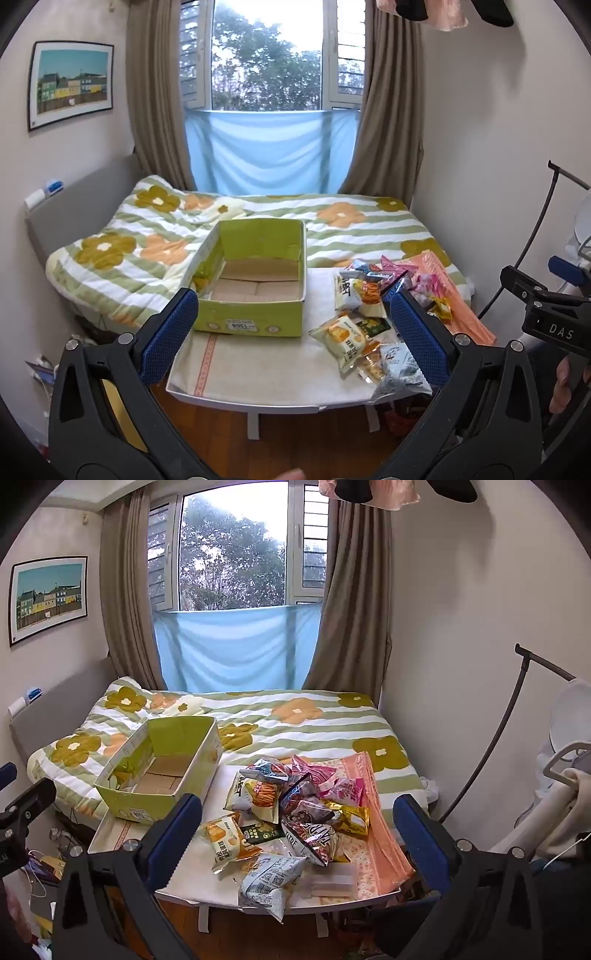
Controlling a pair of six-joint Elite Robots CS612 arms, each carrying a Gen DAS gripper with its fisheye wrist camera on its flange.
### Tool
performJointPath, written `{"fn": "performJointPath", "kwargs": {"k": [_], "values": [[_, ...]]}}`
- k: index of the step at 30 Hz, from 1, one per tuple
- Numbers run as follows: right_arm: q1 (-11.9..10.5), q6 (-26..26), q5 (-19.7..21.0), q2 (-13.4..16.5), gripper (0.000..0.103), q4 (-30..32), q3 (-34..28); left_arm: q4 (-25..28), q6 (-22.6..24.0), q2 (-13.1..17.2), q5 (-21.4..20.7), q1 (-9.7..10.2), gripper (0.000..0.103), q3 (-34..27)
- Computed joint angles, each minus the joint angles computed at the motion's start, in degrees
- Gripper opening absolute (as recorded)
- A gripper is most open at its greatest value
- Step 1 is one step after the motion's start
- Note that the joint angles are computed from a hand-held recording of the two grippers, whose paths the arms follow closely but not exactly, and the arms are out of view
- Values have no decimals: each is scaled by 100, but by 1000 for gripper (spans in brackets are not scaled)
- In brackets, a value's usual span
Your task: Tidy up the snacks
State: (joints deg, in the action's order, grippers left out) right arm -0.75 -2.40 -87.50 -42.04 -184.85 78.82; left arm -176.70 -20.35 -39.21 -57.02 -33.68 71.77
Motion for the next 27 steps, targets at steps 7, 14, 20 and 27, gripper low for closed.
{"fn": "performJointPath", "kwargs": {"k": [7, 14, 20, 27], "values": [[17, 23, -36, 7, 103, -35, 7, -92, -105, -15, -4, 8, 103, 31], [10, 35, -28, 40, 103, 60, -81, -141, -32, 45, -102, 43, 103, -24], [33, 95, -73, 56, 103, 84, -111, -60, 28, 60, -59, 48, 103, -69], [56, 68, -116, 67, 103, 124, -135, -53, 65, 48, -84, 59, 103, -58]]}}
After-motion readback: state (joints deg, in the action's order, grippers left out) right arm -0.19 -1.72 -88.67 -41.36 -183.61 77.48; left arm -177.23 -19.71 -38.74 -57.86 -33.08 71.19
